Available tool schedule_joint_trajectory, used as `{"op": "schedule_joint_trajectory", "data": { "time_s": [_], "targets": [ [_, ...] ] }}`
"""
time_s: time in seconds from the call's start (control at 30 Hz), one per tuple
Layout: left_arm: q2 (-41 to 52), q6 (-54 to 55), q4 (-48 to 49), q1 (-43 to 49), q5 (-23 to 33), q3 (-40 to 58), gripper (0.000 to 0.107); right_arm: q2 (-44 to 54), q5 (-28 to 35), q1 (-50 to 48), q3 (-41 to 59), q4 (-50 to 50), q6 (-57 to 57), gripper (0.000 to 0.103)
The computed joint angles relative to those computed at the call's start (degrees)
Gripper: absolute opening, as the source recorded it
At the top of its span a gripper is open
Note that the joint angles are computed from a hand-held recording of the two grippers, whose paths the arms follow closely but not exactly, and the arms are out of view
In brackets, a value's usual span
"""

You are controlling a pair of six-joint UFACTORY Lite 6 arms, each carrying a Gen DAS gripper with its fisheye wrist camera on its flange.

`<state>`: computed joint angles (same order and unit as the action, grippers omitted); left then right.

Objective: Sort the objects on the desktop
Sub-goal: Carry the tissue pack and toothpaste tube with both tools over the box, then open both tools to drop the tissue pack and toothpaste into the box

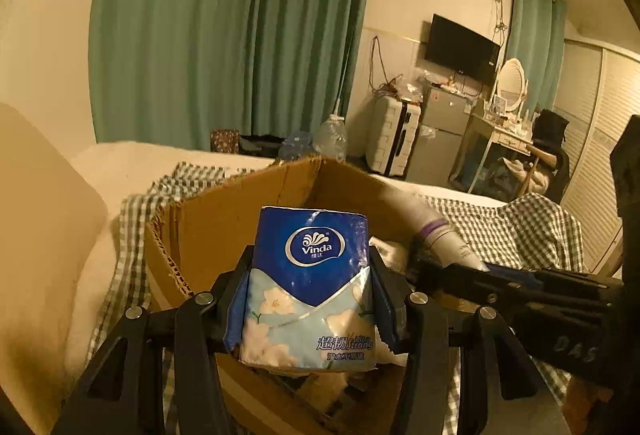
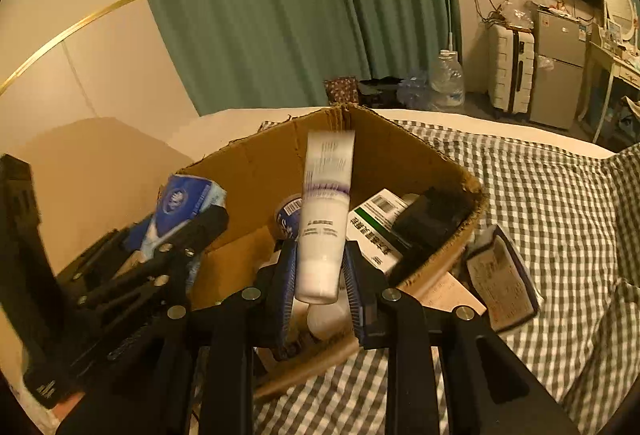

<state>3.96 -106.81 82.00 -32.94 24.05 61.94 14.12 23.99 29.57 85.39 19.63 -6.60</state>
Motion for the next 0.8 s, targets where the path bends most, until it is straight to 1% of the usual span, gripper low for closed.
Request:
{"op": "schedule_joint_trajectory", "data": {
  "time_s": [0.03, 0.07, 0.1, 0.13, 0.17, 0.23, 0.3, 0.37, 0.43, 0.47, 0.6, 0.67, 0.8],
  "targets": [
    [0.81, -1.56, 1.82, 1.13, -1.31, -0.13, 0.053, 0.05, -0.58, -0.01, -0.31, -0.83, 0.61, 0.035],
    [0.93, -3.61, 3.42, 0.6, -1.12, -0.86, 0.056, 0.42, -1.02, -0.21, -0.18, -1.35, 0.82, 0.052],
    [1.37, -3.98, 4.24, 0.93, -1.62, -0.92, 0.058, -0.03, -2.0, -0.26, -1.08, -2.21, 1.49, 0.059],
    [1.2, -3.95, 4.49, 0.75, -1.22, -1.41, 0.074, -0.89, -2.88, -0.92, -2.17, -1.96, 0.97, 0.059],
    [1.62, -3.44, 3.99, -0.21, 0.97, -1.17, 0.092, -2.0, -3.54, -1.37, -3.34, -1.98, 0.92, 0.059],
    [1.47, -5.23, 6.03, -2.68, 5.25, -1.5, 0.101, -6.66, -4.48, -1.33, -7.47, -3.92, 3.46, 0.059],
    [1.09, -3.53, 5.05, -4.97, 8.16, -1.68, 0.102, -10.6, -4.87, -2.5, -10.9, -4.57, 4.09, 0.059],
    [0.64, 0.18, 1.66, -7.61, 10.97, -0.86, 0.102, -15.08, -4.76, -4.18, -14.36, -5.3, 4.52, 0.059],
    [-0.71, 0.77, -0.12, -10.91, 13.65, -0.94, 0.102, -19.89, -3.88, -7.47, -17.95, -3.44, 1.28, 0.059],
    [-1.04, 1.43, -0.98, -11.33, 13.67, -0.5, 0.103, -22.85, -3.41, -8.71, -20.1, -3.85, 1.17, 0.059],
    [-2.25, -0.76, -4.04, -19.09, 18.41, 0.56, 0.103, -32.71, 0.35, -17.73, -27.28, 4.85, -10.17, 0.059],
    [-1.73, -3.91, -4.5, -23.99, 21.04, 1.09, 0.103, -37.9, 3.06, -24.02, -31.6, 10.85, -17.9, 0.061],
    [2.6, -11.16, -4.5, -31.12, 23.3, 3.28, 0.103, -43.46, 7.59, -34.74, -38.1, 19.95, -30.61, 0.061]
  ]
}}
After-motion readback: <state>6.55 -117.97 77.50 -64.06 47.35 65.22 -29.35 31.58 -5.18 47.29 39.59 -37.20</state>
